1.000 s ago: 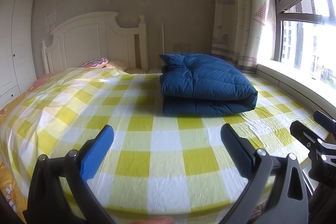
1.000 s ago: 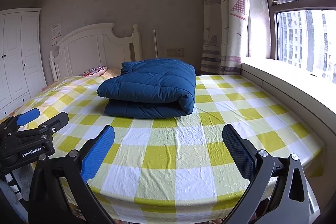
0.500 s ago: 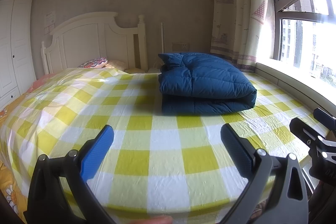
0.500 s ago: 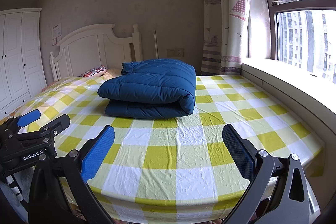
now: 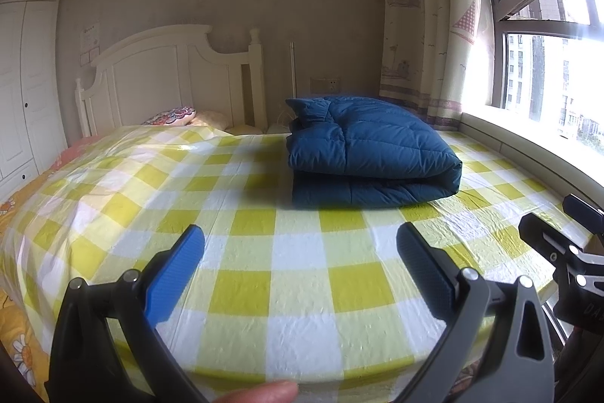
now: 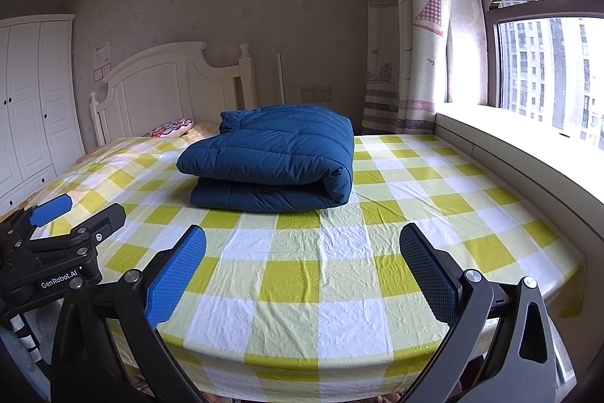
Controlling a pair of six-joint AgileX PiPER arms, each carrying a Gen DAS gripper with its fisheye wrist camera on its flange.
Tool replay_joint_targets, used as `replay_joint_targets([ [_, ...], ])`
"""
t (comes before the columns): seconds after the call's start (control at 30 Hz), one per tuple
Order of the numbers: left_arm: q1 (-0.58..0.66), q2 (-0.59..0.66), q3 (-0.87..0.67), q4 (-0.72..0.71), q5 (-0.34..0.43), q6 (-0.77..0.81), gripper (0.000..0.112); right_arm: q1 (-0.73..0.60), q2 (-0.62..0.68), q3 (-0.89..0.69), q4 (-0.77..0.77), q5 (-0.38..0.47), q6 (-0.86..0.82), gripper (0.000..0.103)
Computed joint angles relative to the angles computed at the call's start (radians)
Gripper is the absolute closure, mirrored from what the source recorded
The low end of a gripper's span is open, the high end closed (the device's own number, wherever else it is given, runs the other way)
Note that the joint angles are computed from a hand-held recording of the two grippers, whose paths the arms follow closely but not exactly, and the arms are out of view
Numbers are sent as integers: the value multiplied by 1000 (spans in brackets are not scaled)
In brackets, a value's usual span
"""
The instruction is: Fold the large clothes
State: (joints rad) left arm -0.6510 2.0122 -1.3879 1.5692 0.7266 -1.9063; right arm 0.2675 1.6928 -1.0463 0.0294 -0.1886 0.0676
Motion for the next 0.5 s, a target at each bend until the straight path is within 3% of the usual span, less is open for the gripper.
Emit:
replay_joint_targets([
  [0.33,0,-1,-3,5,-18,16,12,3,-1,4,-25,4,23,4],
  [0.47,0,3,20,121,-6,-91,12,4,21,-20,-50,17,38,4],
  [0.5,16,1,15,121,-45,-80,12,0,35,-38,-94,29,76,4],
])
